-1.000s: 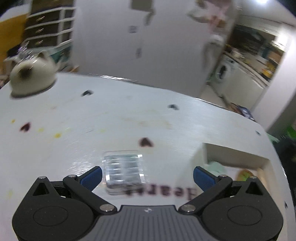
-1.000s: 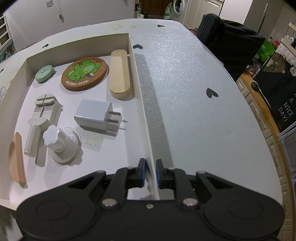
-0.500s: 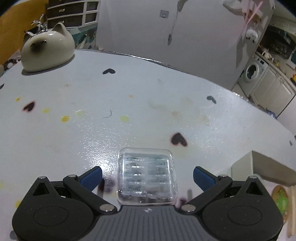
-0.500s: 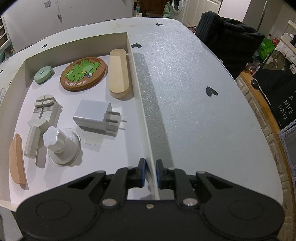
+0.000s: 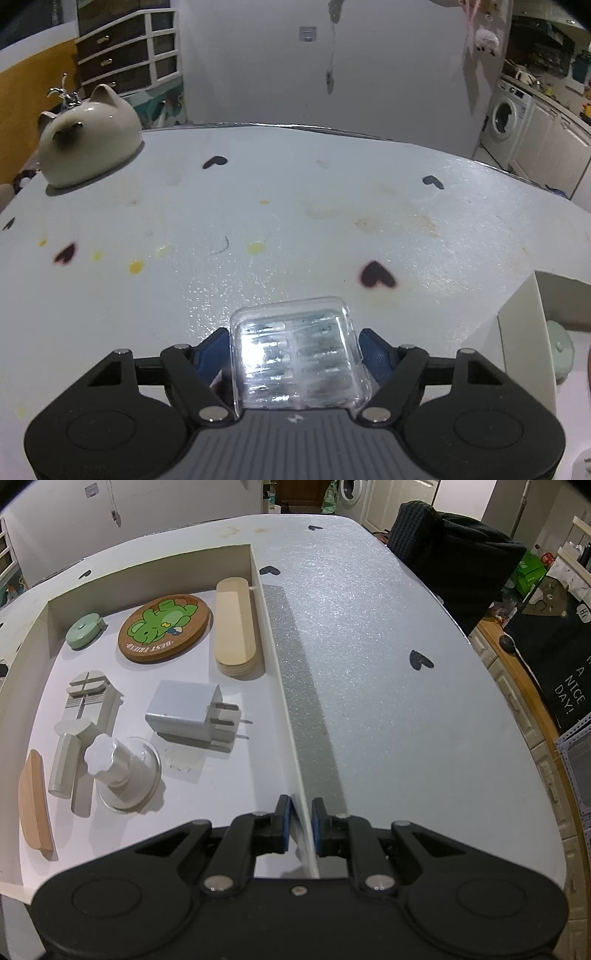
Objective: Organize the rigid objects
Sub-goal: 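Carry the clear plastic box with the left tool into the tray and release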
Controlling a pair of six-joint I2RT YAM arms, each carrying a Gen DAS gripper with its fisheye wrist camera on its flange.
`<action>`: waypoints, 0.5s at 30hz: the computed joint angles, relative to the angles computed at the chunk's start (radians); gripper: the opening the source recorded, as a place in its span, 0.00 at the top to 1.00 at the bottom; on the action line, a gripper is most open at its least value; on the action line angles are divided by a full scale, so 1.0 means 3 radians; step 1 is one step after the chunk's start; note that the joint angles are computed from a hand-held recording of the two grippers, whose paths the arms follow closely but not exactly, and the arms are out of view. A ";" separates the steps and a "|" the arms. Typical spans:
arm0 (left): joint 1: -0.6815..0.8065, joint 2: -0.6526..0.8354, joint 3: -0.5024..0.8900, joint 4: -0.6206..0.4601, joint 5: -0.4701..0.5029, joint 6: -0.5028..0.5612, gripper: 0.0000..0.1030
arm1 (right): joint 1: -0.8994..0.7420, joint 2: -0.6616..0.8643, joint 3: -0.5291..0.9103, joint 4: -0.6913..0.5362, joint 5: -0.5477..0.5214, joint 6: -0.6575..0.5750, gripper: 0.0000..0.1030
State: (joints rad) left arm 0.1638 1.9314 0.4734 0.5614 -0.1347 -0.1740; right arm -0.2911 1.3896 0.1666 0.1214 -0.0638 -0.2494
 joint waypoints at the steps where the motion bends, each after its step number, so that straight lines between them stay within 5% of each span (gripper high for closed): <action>1: 0.0006 -0.0003 -0.0016 0.0021 0.0029 0.0050 0.26 | 0.0001 0.0002 -0.0001 0.0003 0.0001 0.0000 0.87; 8: 0.0110 -0.0100 -0.0109 0.0052 0.0356 0.0142 0.26 | -0.0004 0.0001 -0.0006 0.0008 -0.0003 -0.0004 0.87; 15: 0.0033 -0.0788 -0.0308 -0.0155 0.0738 0.0202 0.27 | -0.0004 0.0002 -0.0007 0.0010 -0.0004 -0.0004 0.87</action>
